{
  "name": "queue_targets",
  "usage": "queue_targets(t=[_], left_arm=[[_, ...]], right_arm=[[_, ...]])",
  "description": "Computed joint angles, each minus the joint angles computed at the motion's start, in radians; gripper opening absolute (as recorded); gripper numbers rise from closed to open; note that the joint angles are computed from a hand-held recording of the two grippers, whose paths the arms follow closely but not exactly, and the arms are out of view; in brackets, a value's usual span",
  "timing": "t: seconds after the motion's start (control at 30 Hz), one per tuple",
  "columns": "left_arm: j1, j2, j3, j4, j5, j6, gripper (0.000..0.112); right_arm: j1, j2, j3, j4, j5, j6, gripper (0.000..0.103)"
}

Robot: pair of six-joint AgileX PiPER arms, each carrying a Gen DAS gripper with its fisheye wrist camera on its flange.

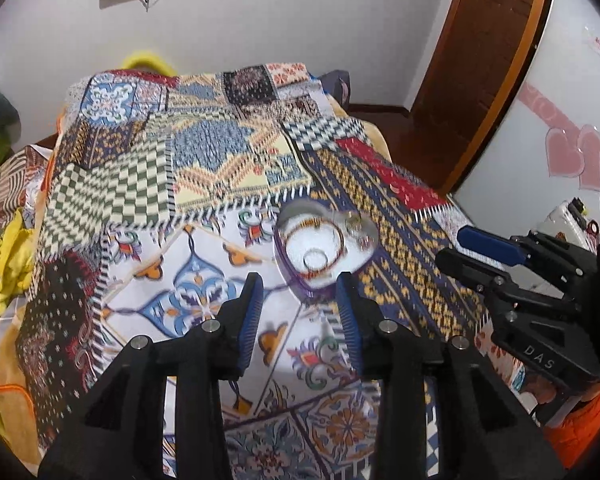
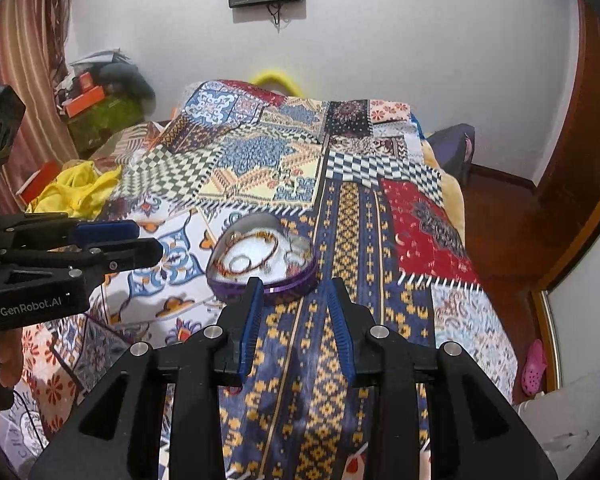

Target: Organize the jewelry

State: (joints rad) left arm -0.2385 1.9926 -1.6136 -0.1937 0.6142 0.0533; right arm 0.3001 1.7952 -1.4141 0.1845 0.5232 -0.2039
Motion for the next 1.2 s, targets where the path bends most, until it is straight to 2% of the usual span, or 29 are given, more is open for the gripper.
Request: queue_targets(t=[0.33, 0.7, 0.83, 0.97, 1.03, 1.07, 1.1, 1.2], left_arm=[[-0.031, 0.023, 0.097, -0.045, -0.006, 0.052, 0.037], [-0.099, 0.107, 0.047, -0.091, 0.038, 0.114, 0.037], [-0.125, 0.114, 0.05, -0.054, 0.01, 0.108, 0.037], [-0.121, 0.107, 0.072, -0.077, -0.017, 0.124, 0.037], [-0.118, 0.097, 0.092, -0.08, -0.034, 0.121, 0.027], [-0.116, 0.094, 0.098, -0.082, -0.037, 0.122, 0.012], [-0.111, 0.088, 0.107, -0.094, -0.041, 0.133, 0.007], [-0.094, 0.06, 0.153, -0.15, -0.073, 0.178, 0.007]], right_arm=[[0.005, -0.006, 0.093, 0.017, -0.006, -0.001, 0.03], [-0.031, -0.019, 0.137, 0.035, -0.004, -0.015, 0.03], [-0.041, -0.026, 0.147, 0.043, -0.008, -0.023, 0.03], [-0.046, -0.03, 0.155, 0.052, -0.01, -0.031, 0.03], [-0.045, -0.029, 0.156, 0.056, -0.009, -0.036, 0.03], [-0.044, -0.029, 0.156, 0.058, -0.008, -0.037, 0.03], [-0.043, -0.03, 0.158, 0.065, -0.008, -0.043, 0.03], [-0.037, -0.026, 0.156, 0.07, -0.006, -0.047, 0.03]])
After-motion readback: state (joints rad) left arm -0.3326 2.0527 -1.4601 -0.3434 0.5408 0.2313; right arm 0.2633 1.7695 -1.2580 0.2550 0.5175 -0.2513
